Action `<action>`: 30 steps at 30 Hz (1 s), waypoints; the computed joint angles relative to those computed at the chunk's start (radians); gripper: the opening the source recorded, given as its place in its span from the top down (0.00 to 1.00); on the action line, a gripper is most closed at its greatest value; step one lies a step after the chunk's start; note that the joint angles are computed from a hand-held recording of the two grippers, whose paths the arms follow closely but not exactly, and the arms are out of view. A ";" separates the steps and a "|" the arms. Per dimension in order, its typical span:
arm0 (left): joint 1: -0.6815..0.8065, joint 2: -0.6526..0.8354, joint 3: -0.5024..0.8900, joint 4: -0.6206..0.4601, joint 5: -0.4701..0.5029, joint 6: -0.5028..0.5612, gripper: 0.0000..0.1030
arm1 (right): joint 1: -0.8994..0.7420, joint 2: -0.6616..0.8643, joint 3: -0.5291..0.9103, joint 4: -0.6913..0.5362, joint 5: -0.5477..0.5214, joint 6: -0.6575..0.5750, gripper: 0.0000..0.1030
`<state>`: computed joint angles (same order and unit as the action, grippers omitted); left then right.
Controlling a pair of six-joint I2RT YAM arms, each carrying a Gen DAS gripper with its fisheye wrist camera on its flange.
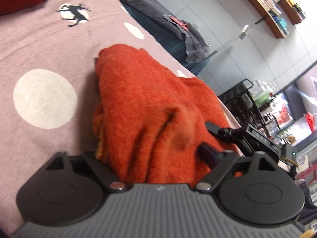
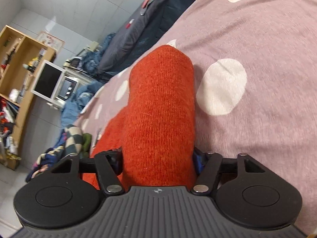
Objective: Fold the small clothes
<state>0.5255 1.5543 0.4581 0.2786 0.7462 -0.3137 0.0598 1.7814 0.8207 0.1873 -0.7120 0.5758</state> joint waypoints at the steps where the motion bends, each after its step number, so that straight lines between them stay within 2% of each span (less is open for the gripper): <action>1: 0.010 0.011 0.003 0.001 0.010 -0.008 0.37 | 0.005 -0.005 -0.001 -0.008 0.014 -0.007 0.07; 4: 0.041 0.027 0.027 -0.046 0.044 0.013 0.43 | 0.002 -0.019 -0.025 0.006 0.033 -0.005 0.14; 6: 0.030 0.004 0.031 -0.087 0.024 0.035 0.46 | -0.002 -0.031 -0.053 0.039 0.042 0.014 0.20; 10: -0.003 -0.099 0.021 -0.187 -0.057 0.080 0.55 | 0.028 -0.135 -0.145 0.078 0.127 0.029 0.26; 13: 0.001 -0.171 0.016 -0.252 -0.059 0.107 0.62 | 0.057 -0.217 -0.184 0.074 0.177 0.022 0.29; 19: -0.039 -0.321 0.011 -0.400 -0.064 0.165 0.65 | 0.006 -0.328 -0.239 0.055 0.123 0.007 0.32; 21: -0.104 -0.379 0.016 -0.439 -0.092 0.173 0.65 | -0.031 -0.372 -0.259 0.042 0.097 -0.022 0.33; 24: -0.254 -0.442 0.043 -0.464 -0.145 0.126 0.65 | -0.085 -0.437 -0.256 0.000 0.067 -0.058 0.33; 27: -0.452 -0.455 0.106 -0.448 -0.216 0.054 0.65 | -0.210 -0.502 -0.231 -0.064 -0.001 -0.111 0.34; 30: -0.694 -0.410 0.215 -0.420 -0.326 0.003 0.65 | -0.405 -0.550 -0.178 -0.145 -0.123 -0.183 0.34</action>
<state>-0.1688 1.1447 0.6730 -0.1419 0.4199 -0.3103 -0.3456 1.2309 0.6426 0.0418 -0.8353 0.3933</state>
